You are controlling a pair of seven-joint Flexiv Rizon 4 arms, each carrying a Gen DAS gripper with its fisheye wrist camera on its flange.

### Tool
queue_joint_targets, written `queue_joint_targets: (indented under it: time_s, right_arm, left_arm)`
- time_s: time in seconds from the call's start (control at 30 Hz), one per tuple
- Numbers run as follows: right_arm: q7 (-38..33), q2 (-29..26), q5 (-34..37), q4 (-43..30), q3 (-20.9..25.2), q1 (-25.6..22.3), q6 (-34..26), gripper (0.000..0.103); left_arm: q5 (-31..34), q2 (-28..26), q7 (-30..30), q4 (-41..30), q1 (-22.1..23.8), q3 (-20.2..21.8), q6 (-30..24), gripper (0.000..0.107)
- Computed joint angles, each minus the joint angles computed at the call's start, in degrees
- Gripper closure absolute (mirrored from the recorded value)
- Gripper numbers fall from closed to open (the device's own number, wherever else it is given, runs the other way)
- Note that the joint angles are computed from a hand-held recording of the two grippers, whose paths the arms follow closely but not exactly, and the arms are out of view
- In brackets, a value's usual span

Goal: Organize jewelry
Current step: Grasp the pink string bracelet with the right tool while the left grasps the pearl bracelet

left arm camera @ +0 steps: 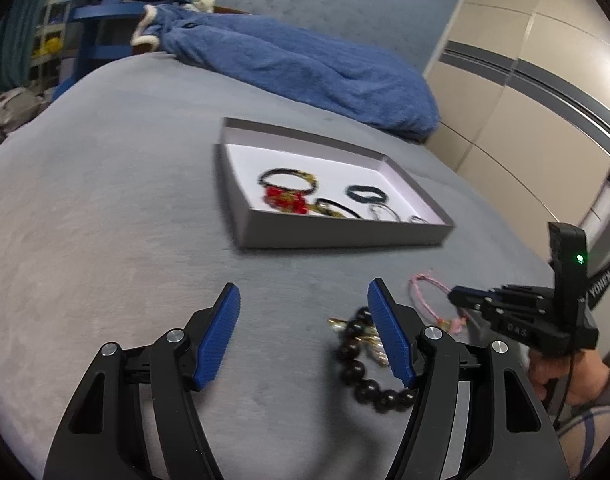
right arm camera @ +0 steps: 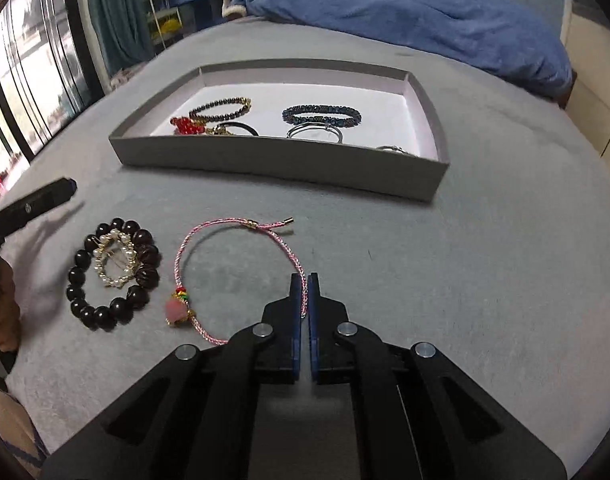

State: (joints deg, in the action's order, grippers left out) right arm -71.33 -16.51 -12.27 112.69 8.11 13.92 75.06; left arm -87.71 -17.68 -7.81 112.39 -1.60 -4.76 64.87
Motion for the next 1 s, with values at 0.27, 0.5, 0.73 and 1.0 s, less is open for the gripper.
queue_joint_targets:
  time_s: [0.27, 0.5, 0.73, 1.0]
  right_arm:
    - [-7.38, -1.61, 9.39, -1.44, 4.55, -3.46, 2.38, 0.093]
    - [-9.68, -2.45, 12.74, -2.20, 5.67, -4.07, 3.51, 0.093]
    - [-10.30, -2.55, 13.93, -2.35, 5.87, -4.06, 3.71, 0.093]
    - [-10.78, -2.86, 14.72, -2.76, 6.04, -4.11, 3.80, 0.093]
  left_arm:
    - [-3.20, 3.99, 12.04, 3.27, -2.39, 0.21, -2.60, 0.040]
    - [4.15, 3.87, 13.87, 4.06, -5.18, 0.35, 0.74, 0.058]
    - [17.67, 1.77, 4.71, 3.33, -3.62, -0.12, 1.39, 0.059]
    - [28.98, 0.20, -3.37, 2.65, -0.34, -2.20, 1.92, 0.067]
